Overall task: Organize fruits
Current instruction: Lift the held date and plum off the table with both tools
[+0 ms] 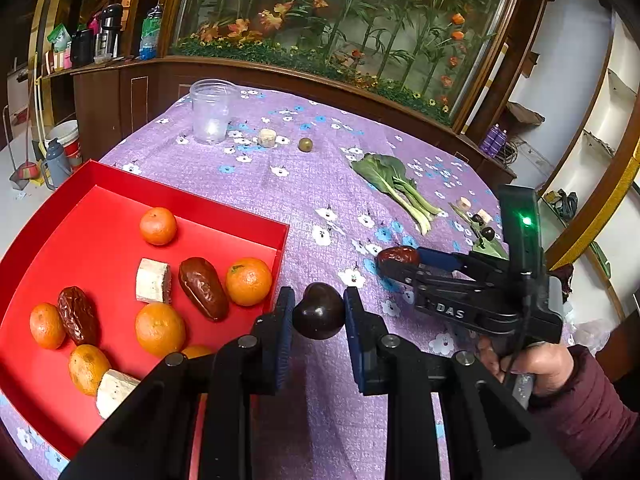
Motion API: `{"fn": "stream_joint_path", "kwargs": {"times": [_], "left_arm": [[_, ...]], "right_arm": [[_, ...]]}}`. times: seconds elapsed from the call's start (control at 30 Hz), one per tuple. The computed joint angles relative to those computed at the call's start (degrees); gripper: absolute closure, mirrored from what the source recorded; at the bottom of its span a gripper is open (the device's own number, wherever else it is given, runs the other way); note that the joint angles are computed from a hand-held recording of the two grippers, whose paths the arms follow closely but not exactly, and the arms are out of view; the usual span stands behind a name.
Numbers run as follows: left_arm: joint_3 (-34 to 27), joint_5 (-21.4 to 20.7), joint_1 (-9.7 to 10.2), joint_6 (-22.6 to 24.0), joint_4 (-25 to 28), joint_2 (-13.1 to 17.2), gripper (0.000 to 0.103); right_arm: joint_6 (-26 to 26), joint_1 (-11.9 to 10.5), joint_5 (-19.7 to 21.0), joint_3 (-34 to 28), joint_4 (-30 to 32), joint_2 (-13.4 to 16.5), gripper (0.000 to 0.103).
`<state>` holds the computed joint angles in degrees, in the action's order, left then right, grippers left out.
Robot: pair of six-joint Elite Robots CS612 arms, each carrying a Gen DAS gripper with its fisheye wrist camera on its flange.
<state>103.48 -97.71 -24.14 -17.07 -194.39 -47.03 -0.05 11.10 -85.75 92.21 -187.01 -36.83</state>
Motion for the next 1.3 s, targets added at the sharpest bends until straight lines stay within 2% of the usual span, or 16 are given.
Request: {"fn": "stream_joint_path", "kwargs": {"times": [0.13, 0.33, 0.37, 0.4, 0.53, 0.67, 0.73, 0.87, 0.97, 1.03, 1.07, 1.13, 1.3], "left_arm": [[0.31, -0.21, 0.06, 0.24, -0.30, -0.17, 0.079], [0.99, -0.16, 0.35, -0.17, -1.31, -0.61, 0.079], [1.15, -0.21, 0.45, -0.24, -1.58, -0.68, 0.079], [1.33, -0.13, 0.52, -0.38, -1.85, -0.78, 0.079], [2.16, -0.25, 0.76, -1.21, -2.96, -1.23, 0.079], [3.24, -0.09, 0.91, -1.26, -4.18, -1.75, 0.079], [3.48, -0.18, 1.01, -1.40, -4.34, -1.87, 0.079], [3.51, -0.36, 1.12, -1.43, -3.95, -1.91, 0.079], [3.83, -0.32, 1.26, -1.35, -4.18, -2.02, 0.079], [3.85, -0.26, 1.45, -1.60, -4.35, -1.97, 0.079], [3.83, -0.33, 1.54, -1.86, -4.41, -1.89, 0.079], [3.71, -0.73, 1.80, -2.51, -4.45, -1.68, 0.079], [4.42, -0.58, 2.10, -2.92, -5.78, -1.92, 0.079]], "right_arm": [[-0.03, 0.48, -1.13, -0.34, 0.14, 0.23, 0.049], [3.03, 0.22, -0.31, 1.39, -1.83, -0.74, 0.055], [3.76, 0.12, 0.06, 1.90, -2.37, -1.05, 0.058], [4.53, -0.04, 0.91, 2.50, -2.87, -1.41, 0.068], [5.09, 0.09, 1.26, 3.96, -3.29, -2.42, 0.069], [2.10, 0.73, 0.77, 4.76, -2.61, -2.95, 0.069], [1.30, 1.00, 0.51, 4.42, -1.85, -2.95, 0.067], [3.30, 1.05, 1.68, 2.45, 0.30, -2.00, 0.060], [2.85, 1.66, -0.12, 1.34, 2.27, -1.42, 0.057], [2.04, 1.74, 0.16, 1.68, 2.84, -1.53, 0.061], [1.31, 1.84, -0.03, 1.94, 3.50, -1.70, 0.071], [0.46, 2.29, -2.19, 2.43, 3.07, -1.87, 0.072], [3.28, 2.37, -1.83, 3.86, -0.56, -2.90, 0.072]]}}
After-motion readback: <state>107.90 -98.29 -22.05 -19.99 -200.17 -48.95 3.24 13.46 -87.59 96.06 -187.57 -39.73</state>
